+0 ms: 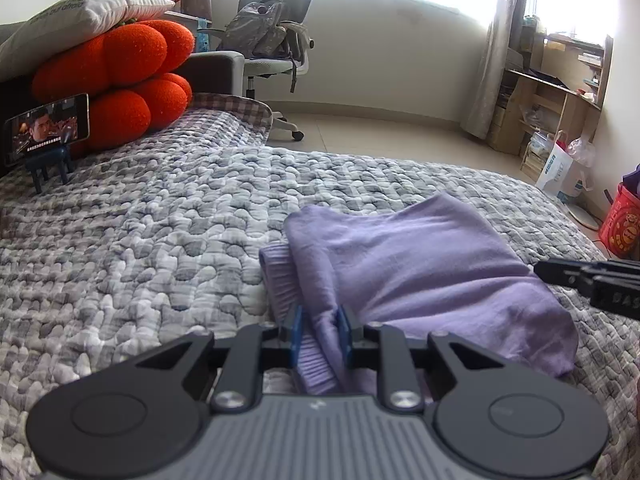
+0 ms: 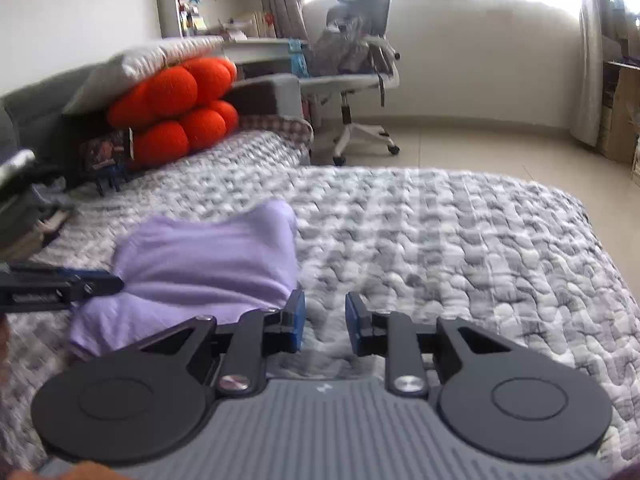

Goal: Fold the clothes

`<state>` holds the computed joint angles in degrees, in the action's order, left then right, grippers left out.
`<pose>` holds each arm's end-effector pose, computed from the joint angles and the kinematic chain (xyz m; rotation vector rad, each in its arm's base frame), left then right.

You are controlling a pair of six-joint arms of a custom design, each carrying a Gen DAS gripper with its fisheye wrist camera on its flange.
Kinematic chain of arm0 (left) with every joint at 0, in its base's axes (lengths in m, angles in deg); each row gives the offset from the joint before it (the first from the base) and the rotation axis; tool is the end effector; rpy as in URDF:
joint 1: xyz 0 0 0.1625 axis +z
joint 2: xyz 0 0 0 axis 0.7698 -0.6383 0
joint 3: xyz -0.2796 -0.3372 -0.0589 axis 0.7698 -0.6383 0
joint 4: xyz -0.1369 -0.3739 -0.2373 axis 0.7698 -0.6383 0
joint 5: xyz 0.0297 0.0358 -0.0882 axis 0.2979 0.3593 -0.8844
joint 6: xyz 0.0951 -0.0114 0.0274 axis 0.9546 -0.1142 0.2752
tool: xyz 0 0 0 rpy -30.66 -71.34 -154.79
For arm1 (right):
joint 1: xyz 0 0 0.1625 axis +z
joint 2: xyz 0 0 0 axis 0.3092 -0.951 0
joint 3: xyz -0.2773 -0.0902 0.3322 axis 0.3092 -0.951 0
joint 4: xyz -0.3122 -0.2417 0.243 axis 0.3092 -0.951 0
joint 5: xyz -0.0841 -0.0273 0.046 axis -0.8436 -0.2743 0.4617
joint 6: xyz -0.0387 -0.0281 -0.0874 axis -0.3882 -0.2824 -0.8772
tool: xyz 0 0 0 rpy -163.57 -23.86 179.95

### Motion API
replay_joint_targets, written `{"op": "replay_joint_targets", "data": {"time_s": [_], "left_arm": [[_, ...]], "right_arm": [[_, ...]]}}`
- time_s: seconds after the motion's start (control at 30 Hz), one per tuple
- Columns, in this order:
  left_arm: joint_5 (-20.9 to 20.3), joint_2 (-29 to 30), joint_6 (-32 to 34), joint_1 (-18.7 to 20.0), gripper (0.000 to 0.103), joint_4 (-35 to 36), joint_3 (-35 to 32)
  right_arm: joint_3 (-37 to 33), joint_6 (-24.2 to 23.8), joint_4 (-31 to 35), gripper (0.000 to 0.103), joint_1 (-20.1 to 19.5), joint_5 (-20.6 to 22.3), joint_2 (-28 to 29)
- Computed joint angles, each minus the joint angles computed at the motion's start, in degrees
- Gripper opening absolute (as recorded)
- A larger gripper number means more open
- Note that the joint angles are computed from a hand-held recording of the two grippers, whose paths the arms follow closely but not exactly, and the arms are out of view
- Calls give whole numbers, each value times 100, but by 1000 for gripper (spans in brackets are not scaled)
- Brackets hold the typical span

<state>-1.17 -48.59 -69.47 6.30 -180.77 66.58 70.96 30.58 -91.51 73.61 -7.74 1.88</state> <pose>-0.2243 -0.7271 0.1383 0.3359 2.1938 -1.1199 0.1568 -0.7810 0.2045 1.0159 -2.4694 1.0721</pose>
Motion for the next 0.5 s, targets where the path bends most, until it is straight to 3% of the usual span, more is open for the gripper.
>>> {"op": "replay_joint_targets", "data": {"time_s": [0.17, 0.23, 0.33, 0.5], "left_arm": [[0, -28, -82, 12, 28, 42, 14], [60, -39, -206, 21, 39, 133, 14], [-63, -105, -312, 52, 39, 125, 82], [-39, -91, -220, 44, 39, 49, 98]], "right_arm": [[65, -338, 507, 27, 43, 441, -112], [43, -462, 727, 27, 94, 285, -98], [135, -673, 827, 27, 126, -46, -108], [453, -723, 792, 26, 17, 73, -364]]}}
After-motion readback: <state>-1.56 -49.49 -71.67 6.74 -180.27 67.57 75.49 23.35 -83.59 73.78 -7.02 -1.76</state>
